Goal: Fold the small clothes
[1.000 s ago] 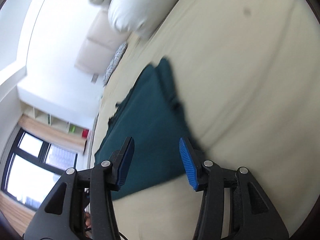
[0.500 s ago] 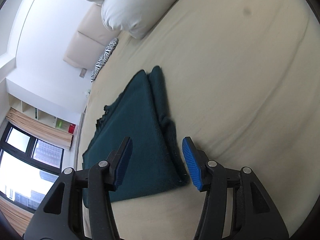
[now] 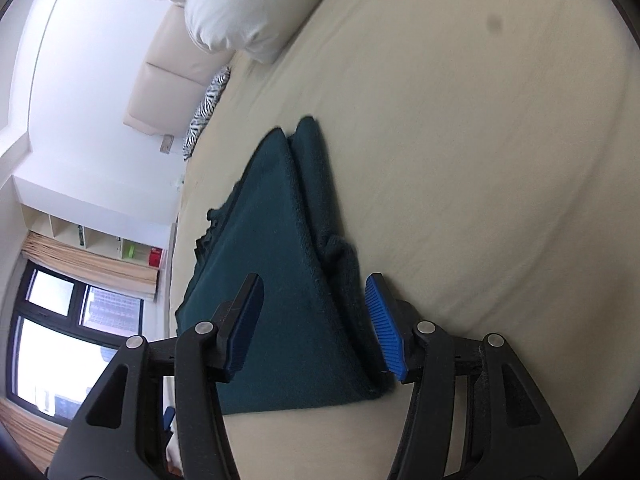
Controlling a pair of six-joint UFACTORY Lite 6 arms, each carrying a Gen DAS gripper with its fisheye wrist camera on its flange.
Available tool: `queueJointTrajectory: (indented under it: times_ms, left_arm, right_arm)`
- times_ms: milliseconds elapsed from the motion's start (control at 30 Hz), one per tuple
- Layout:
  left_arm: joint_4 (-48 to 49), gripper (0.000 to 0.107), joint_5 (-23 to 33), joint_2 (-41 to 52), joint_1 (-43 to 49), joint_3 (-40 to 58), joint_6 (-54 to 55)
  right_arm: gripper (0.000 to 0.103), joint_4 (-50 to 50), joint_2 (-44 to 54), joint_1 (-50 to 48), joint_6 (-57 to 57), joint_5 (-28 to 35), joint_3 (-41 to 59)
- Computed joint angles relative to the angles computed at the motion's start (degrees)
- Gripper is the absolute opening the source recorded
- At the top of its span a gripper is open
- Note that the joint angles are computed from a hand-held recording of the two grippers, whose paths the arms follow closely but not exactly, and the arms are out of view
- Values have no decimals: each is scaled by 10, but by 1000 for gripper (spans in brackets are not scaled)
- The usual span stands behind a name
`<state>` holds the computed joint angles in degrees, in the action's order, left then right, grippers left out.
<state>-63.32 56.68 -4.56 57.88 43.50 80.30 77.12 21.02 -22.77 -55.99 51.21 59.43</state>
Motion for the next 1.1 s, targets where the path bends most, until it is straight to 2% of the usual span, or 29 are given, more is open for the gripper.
queueJointTrajectory:
  times_ms: [133, 367, 433, 467, 500, 533, 600, 667, 767, 933, 1033, 1100]
  left_arm:
    - [-18, 55, -55, 24, -94, 12, -16]
    - [-36, 55, -116, 79, -186, 45, -31]
    - [-40, 55, -130, 95, -197, 52, -33]
    - [-41, 55, -131, 101, -198, 54, -31]
    - [-41, 55, -136, 107, -200, 56, -29]
    - [-44, 55, -137, 115, -199, 58, -25]
    - [-45, 54, -132, 126, -194, 60, -18]
    - [-52, 54, -126, 137, -188, 62, -6]
    - [-57, 54, -118, 153, -181, 67, 6]
    - [-61, 54, -113, 166, -178, 71, 15]
    - [-55, 53, -87, 184, -164, 88, 7]
    - [-53, 49, -61, 200, -149, 101, -1]
  right_arm:
    - [53, -12, 33, 16, 52, 5, 45]
    - [52, -57, 82, 48, 104, 5, 126]
    - [46, -72, 86, 64, 115, -4, 139]
    - [36, -81, 89, 74, 121, -5, 146]
    - [32, -85, 94, 81, 124, -2, 152]
    - [25, -91, 97, 92, 127, -5, 154]
    - [23, -87, 91, 106, 117, -26, 143]
    - [15, -76, 94, 106, 115, -32, 139]
    - [12, -65, 87, 110, 109, -43, 128]
    - [11, -88, 56, 139, 139, -95, 114]
    - [10, -117, 37, 160, 173, -129, 109]
    - [10, -161, 20, 182, 219, -159, 111]
